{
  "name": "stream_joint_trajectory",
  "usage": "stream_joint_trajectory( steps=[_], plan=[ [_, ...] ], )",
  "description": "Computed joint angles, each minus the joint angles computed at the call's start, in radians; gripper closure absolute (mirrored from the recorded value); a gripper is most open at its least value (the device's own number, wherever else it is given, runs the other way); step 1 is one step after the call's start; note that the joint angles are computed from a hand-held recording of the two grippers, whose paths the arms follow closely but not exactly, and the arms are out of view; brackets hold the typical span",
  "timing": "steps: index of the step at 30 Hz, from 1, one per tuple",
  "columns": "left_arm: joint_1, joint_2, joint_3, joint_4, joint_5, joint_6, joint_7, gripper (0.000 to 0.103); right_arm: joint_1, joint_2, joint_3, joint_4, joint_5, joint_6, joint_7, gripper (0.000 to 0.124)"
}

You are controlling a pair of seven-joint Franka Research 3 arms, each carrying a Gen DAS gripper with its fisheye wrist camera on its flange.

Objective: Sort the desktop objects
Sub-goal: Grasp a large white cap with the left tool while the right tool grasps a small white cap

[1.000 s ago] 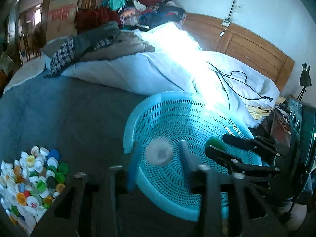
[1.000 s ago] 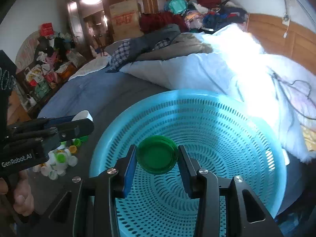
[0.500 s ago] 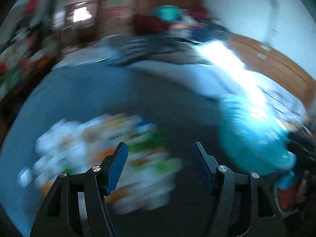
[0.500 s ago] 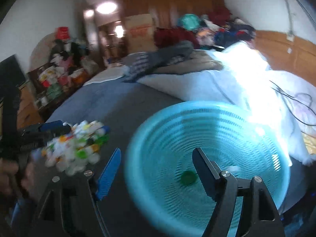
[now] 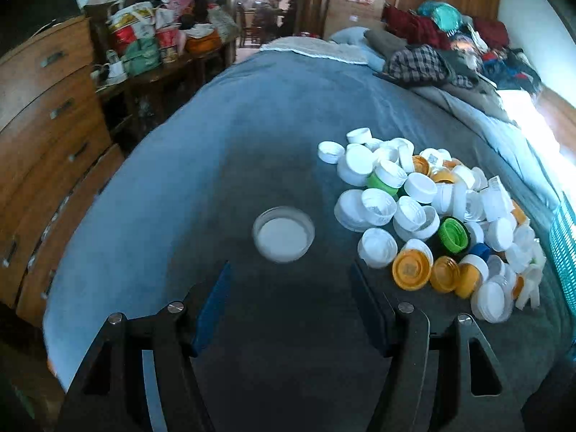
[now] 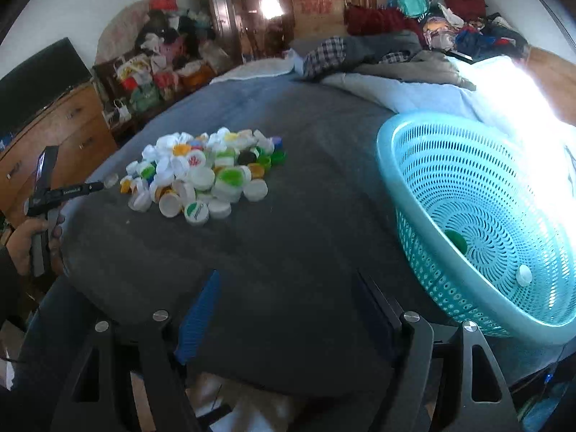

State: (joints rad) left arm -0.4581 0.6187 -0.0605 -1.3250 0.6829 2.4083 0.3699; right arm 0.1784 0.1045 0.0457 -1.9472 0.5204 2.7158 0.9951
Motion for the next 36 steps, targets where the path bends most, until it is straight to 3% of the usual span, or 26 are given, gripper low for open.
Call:
stream_joint_trajectory(
  steps=[3, 8, 9, 10, 13, 19, 26, 32, 35, 36],
  plan=[
    [0.001, 0.058, 0.005, 0.080, -0.023, -0.046, 0.010, 0.042, 0.007, 0.006, -0.004, 0.009, -0.036, -0.004, 0.038, 0.044],
    [0.015, 0.071, 0.008, 0.098, -0.052, -0.034, 0.004, 0.045, 0.009, 0.005, 0.000, 0.015, -0.045, -0.010, 0.048, 0.044],
    [0.011, 0.068, 0.010, 0.095, -0.049, -0.039, 0.009, 0.064, 0.007, 0.009, 0.003, 0.020, -0.035, -0.019, 0.038, 0.044],
    [0.013, 0.066, 0.007, 0.094, -0.053, -0.040, 0.019, 0.069, 0.008, 0.014, 0.004, 0.026, -0.033, -0.025, 0.034, 0.046],
    [0.004, 0.031, 0.010, 0.049, -0.039, 0.007, -0.011, 0.069, 0.006, 0.055, 0.016, 0.074, -0.006, -0.042, -0.007, 0.061],
    [-0.011, 0.019, -0.002, 0.044, -0.027, 0.047, -0.016, 0.069, 0.022, 0.260, 0.031, 0.302, -0.060, -0.055, -0.039, 0.068],
    [-0.013, 0.048, -0.011, 0.097, -0.063, 0.033, 0.022, 0.068, 0.045, 0.547, 0.031, 0.659, -0.194, -0.209, -0.006, 0.068],
    [-0.022, 0.064, -0.005, 0.123, -0.074, 0.023, 0.043, 0.068, 0.045, 0.666, 0.056, 0.839, -0.195, -0.243, -0.012, 0.069],
    [-0.022, 0.063, -0.005, 0.121, -0.081, 0.029, 0.040, 0.068, 0.051, 0.694, 0.054, 0.883, -0.207, -0.265, -0.015, 0.075],
    [-0.025, 0.062, -0.004, 0.119, -0.080, 0.031, 0.039, 0.068, 0.050, 0.691, 0.055, 0.881, -0.208, -0.269, -0.017, 0.083]
  ],
)
